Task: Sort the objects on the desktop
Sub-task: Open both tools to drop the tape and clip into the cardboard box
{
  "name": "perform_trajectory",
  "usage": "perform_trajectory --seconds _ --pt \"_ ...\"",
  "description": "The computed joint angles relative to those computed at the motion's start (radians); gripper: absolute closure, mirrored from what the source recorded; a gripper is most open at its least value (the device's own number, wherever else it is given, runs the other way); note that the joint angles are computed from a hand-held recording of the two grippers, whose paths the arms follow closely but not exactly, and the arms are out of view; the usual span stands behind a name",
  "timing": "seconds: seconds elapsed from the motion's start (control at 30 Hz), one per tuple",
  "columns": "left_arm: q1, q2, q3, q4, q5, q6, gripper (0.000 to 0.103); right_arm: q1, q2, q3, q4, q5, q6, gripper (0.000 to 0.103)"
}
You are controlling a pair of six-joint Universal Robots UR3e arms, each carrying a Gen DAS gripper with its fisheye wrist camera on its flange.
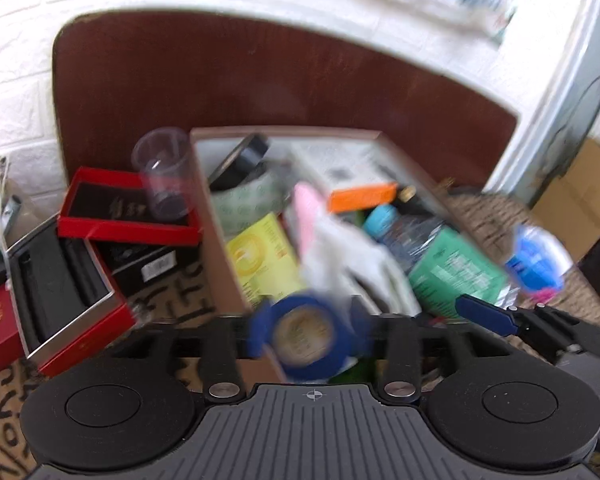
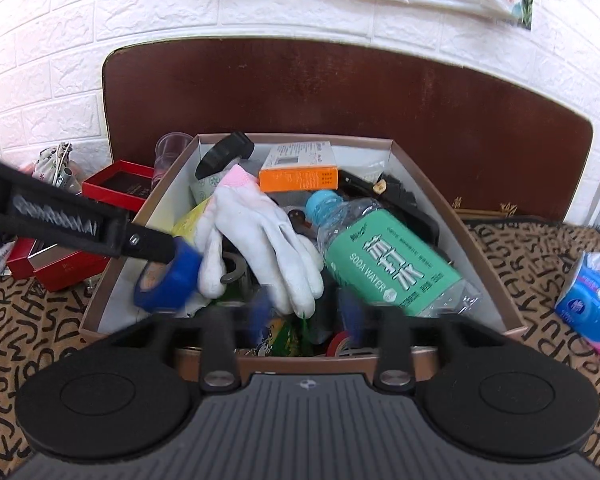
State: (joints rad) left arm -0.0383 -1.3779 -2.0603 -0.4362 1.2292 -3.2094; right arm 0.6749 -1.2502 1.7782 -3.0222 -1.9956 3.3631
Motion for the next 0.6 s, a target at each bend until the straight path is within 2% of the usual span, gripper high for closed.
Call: perform_trajectory --seconds 0.03,0.07,0.13,0.17,0.2,0.6 --pt "-0.005 0.018 -0.008 0.011 0.014 -0.021 0.009 0.014 0.005 -0.001 -0.016 -0.028 -0.01 0.022" --pt "-0.015 0.037 -0.024 0.043 0.04 -0.045 0.0 0.031 0.011 -0.003 -0.035 -0.059 -0.027 0.019" --pt "-0.017 0.085 -0.071 0.107 0.058 -0.058 0.0 0.057 0.014 -0.014 -0.041 -0.097 -0.058 0.013" --pt "-0.01 0.107 -0.077 0.095 0.047 -0.046 0.0 0.067 0.012 -0.02 -0.036 -0.104 -0.066 0.006" --pt "-0.003 0.129 -0.08 0.072 0.033 -0.034 0.0 0.076 0.011 -0.026 -0.031 -0.109 -0.07 0.003" --pt "0.106 0.396 -0.215 -0.172 -0.078 0.025 0.0 0.187 0.019 -0.085 0.088 -0.183 -0.026 0.0"
